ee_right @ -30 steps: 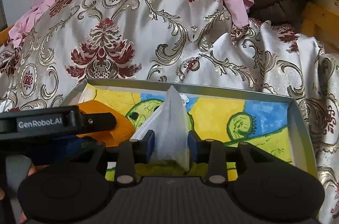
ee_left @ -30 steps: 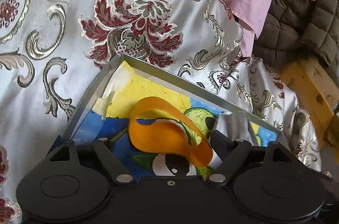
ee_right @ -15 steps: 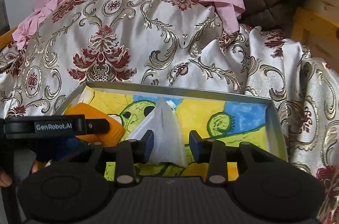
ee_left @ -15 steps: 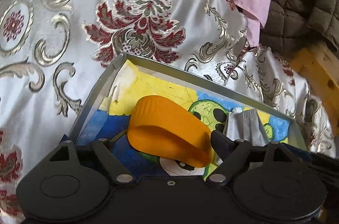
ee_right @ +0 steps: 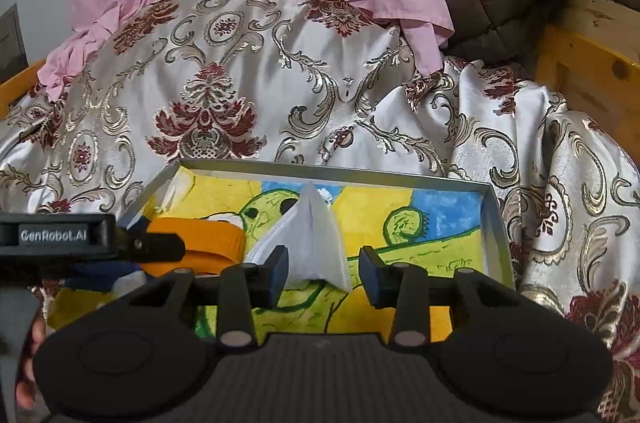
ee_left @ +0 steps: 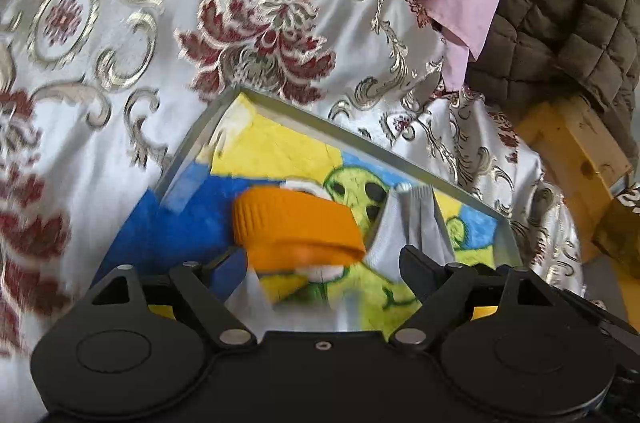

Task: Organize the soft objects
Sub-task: 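Lower the strap into the tray with the left tool while the right tool releases the mask there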

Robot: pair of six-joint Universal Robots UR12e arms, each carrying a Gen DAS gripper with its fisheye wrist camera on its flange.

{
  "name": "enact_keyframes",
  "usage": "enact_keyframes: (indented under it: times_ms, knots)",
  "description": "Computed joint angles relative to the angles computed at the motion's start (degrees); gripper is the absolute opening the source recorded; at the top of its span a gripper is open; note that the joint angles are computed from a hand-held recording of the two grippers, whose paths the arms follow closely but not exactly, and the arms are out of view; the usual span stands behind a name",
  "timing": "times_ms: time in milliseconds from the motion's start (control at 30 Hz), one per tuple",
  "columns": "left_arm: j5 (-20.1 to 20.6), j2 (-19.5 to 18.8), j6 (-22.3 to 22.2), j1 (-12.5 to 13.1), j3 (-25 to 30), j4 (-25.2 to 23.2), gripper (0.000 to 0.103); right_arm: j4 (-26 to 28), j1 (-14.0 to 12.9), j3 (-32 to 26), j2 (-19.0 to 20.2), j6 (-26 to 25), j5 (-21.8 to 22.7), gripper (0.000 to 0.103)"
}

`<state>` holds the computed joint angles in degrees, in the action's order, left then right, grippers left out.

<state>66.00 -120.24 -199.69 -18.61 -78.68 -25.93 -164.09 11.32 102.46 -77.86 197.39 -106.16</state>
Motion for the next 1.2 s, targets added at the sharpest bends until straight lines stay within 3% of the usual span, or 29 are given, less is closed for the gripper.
enact_keyframes:
  times_ms: [200, 400, 533, 867, 1033, 1200]
  knots:
    - [1.79, 0.79, -2.6, 0.41, -2.09, 2.92, 0.093, -0.01, 0.88, 0.75, -0.36, 0.34, 0.84, 0.055]
    - [3.93, -1.42, -4.5, -0.17, -0.49, 7.53, 0.096, 0.69, 0.99, 0.47, 0.33, 0.22, -0.59, 0.059]
    - [5.05, -3.6, -3.39, -0.83, 1.87, 8.78, 0.096, -0.03, 0.53, 0.64, 0.65, 0.52, -0.33, 0.06]
    - [0.47, -6.93, 2.78, -0.88, 5.83, 6.16, 0.102, -1.79, -0.55, 1.66, 0.49, 1.53, 1.93, 0.062]
    - [2.58, -7.01, 4.29, -1.27, 5.7, 7.03, 0.101, -3.08, -0.48, 2.33, -0.1, 1.28, 2.3, 0.065]
    - [1.75, -5.79, 3.26, -0.86, 4.1, 8.69, 0.1, -3.39, -0.36, 2.74, -0.85, 1.35, 2.63, 0.066]
